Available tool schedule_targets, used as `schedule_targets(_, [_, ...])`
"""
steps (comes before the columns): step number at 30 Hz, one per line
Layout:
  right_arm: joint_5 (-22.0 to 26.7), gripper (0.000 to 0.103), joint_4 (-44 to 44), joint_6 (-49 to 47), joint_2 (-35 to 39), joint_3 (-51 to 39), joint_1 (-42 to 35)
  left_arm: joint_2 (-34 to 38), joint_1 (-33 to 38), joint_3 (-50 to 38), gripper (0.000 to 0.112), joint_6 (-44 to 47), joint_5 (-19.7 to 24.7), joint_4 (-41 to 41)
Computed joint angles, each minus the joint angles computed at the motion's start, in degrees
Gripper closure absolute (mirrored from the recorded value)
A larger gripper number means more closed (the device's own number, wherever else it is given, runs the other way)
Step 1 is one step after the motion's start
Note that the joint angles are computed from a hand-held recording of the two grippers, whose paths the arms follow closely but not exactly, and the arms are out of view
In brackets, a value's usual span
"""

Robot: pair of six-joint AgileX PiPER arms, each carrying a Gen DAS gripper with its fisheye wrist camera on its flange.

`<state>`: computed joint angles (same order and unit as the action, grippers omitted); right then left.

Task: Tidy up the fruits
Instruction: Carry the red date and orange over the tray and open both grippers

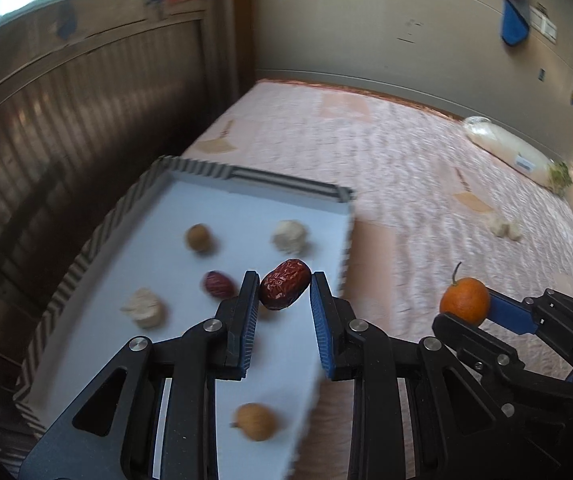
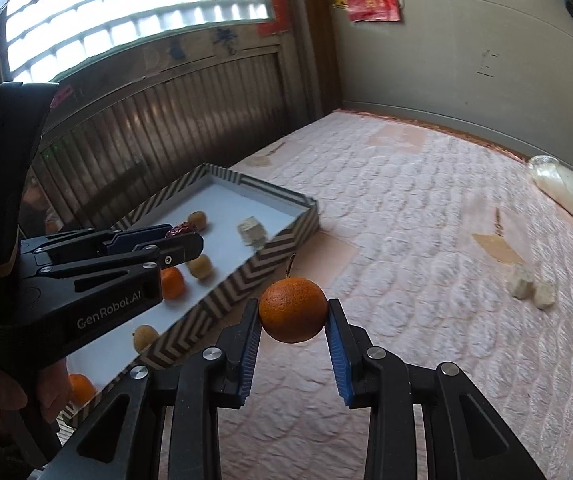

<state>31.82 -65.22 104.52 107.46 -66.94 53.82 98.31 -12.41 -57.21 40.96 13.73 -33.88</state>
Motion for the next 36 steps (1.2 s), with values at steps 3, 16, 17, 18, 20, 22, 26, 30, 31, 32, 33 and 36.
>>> schedule_targets(3, [-0.2,0.072,2.5,-4.0,2.1,-3.6,0.2,0.1,3.0,0.3,0.087,3.9,0.2,-3.4])
schedule_targets(16, [-1.3,0.072,15.4,-23.6,12.4,-20.0,0.5,2.1,13.7,0.9,0.087,14.7,0.9,-11.8])
schedule_targets(17, [-1.4,0.072,17.0,-25.7,13.5,-21.6,0.5,2.4,14.2,0.9,0.087,14.8,0.9,-11.7])
schedule_targets(18, [-1.5,0.072,17.9,-26.8,14.3,-22.7,0.4,2.6,14.6,0.9,0.087,15.2,0.8,-12.0])
schedule_targets(20, [-1.4,0.072,19.4,-28.6,15.3,-24.2,0.6,2.9,15.4,1.1,0.087,16.7,0.7,-13.2])
schedule_targets(22, [-1.0,0.072,21.2,-31.1,16.6,-26.3,0.8,3.0,15.9,1.6,0.087,18.1,0.1,-14.3])
schedule_targets(26, [-0.5,0.072,24.4,-34.9,18.9,-30.0,0.9,3.3,16.9,2.5,0.087,21.7,-0.4,-17.0])
schedule_targets(30, [-0.2,0.072,26.9,-38.1,20.8,-33.0,1.1,3.3,17.9,3.2,0.087,23.9,-1.0,-18.9])
schedule_targets(31, [-0.2,0.072,27.5,-38.7,21.1,-33.5,1.1,3.3,18.1,3.2,0.087,24.0,-1.0,-19.1])
schedule_targets(32, [0.1,0.072,28.5,-39.8,21.7,-34.5,1.1,3.3,18.4,3.2,0.087,24.4,-1.0,-19.4])
schedule_targets(33, [0.2,0.072,28.9,-40.5,22.0,-35.1,1.1,3.3,18.6,3.4,0.087,25.3,-1.3,-20.3])
schedule_targets(36, [0.8,0.072,30.8,-42.7,23.3,-37.1,1.3,3.2,18.7,3.7,0.087,26.9,-2.1,-22.0])
